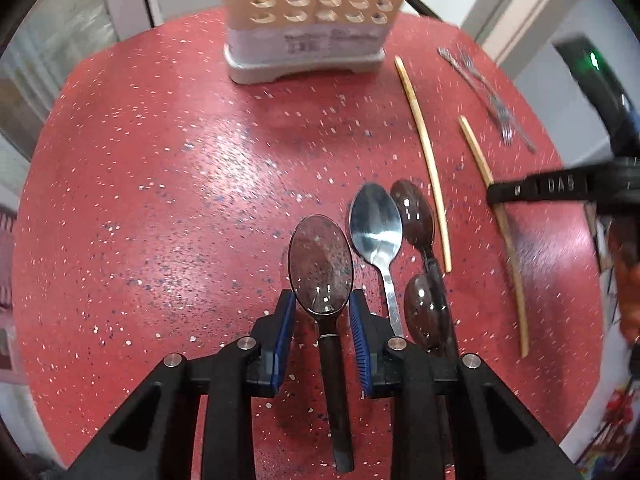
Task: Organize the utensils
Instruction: 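Lift the chopstick and dark spoon toward the beige caddy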
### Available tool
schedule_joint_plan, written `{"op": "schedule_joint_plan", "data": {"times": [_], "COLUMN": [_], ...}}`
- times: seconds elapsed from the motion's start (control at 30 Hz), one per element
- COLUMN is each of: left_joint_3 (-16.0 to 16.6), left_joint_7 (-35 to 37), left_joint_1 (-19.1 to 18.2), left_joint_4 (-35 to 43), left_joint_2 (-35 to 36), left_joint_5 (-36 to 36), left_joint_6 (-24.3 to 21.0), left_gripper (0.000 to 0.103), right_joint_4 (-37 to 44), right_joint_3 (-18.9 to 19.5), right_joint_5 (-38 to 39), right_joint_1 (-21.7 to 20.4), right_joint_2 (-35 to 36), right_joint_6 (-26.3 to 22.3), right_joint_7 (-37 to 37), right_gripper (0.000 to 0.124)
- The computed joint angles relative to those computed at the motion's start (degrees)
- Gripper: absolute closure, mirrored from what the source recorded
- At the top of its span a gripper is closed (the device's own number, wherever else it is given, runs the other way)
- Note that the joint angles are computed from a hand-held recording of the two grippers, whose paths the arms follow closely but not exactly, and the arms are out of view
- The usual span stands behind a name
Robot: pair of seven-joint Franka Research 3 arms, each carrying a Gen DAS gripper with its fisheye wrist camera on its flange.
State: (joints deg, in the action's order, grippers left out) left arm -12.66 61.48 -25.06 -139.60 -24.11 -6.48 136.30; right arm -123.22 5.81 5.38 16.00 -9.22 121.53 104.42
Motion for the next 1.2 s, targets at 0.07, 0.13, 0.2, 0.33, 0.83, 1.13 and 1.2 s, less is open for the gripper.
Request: {"op": "schedule_joint_plan", "data": {"times": [0.07, 0.13, 0.2, 0.33, 0.83, 1.13, 1.2], "left_joint_3": [0.5, 1.0, 1.1, 1.2, 1.1, 0.7, 0.6], "left_joint_7": [-0.1, -0.4, -1.0, -2.1, -5.3, -6.2, -6.5], "left_joint_1": [0.1, 0.5, 0.8, 1.3, 4.1, 7.3, 8.2], "left_joint_4": [-0.9, -1.7, -1.9, -1.5, 4.7, 12.9, 15.0], "left_joint_2": [-1.4, -3.0, -4.1, -5.7, -5.1, -1.9, -0.5], "left_joint_5": [-0.3, -0.4, 0.1, 1.1, 5.7, 10.4, 11.5], "left_joint_6": [0.6, 1.2, 1.3, 1.2, 3.1, 5.0, 5.7], "left_gripper": [0.054, 0.054, 0.054, 0.054, 0.054, 0.054, 0.054], "right_joint_4": [-2.1, -3.5, -4.5, -5.3, -2.1, 5.4, 7.4], "right_joint_3": [-0.6, -0.8, -0.9, -1.2, -2.3, -1.7, -1.9], "right_joint_5": [2.3, 3.8, 5.1, 7.5, 14.7, 15.9, 16.3], "right_joint_1": [0.1, 0.0, -0.1, -0.6, -1.9, -1.0, -0.7], "right_joint_2": [-2.5, -4.5, -6.0, -8.3, -14.3, -9.5, -7.9], "right_joint_6": [1.9, 3.4, 4.7, 6.6, 8.8, 14.1, 14.8], "right_joint_7": [-1.8, -3.5, -4.7, -6.2, -10.2, -11.1, -11.7], "right_gripper": [0.117, 0.117, 0.117, 0.117, 0.117, 0.117, 0.117]}}
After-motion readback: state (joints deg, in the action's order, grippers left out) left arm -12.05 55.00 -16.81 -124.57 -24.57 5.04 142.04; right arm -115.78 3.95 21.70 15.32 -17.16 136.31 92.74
